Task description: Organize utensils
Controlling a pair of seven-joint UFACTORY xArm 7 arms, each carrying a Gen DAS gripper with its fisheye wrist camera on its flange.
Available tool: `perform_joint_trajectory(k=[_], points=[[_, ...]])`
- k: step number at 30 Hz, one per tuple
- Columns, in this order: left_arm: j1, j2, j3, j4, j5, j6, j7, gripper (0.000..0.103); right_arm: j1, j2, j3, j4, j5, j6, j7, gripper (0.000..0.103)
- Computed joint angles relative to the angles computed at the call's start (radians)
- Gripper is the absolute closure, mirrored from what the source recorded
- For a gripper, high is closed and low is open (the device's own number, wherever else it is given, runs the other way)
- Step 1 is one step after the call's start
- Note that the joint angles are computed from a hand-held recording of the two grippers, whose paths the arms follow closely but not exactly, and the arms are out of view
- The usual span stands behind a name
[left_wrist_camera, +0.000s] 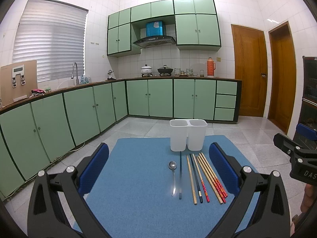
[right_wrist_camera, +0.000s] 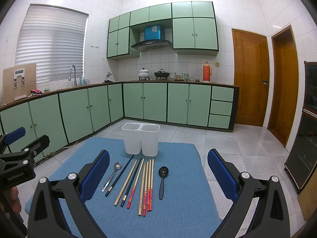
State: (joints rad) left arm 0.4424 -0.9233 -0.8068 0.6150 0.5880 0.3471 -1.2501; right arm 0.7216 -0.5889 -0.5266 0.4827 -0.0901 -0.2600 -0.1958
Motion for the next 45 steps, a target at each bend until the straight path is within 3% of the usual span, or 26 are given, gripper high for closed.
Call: perform_joint_trajectory(k=[40, 45], points=[[-0.006, 0.029, 0.011, 0.008, 0.011, 0.014, 0.001, 0.005, -0.005, 0.027, 0.014, 0.015, 0.003, 0.008, 0.006, 0.006], [0.008, 0.088, 0.008, 0.019, 0.031, 0.037, 0.008, 0.005, 0.019, 0.07, -0.022, 0.031, -0.005, 0.014, 0.002, 0.006]])
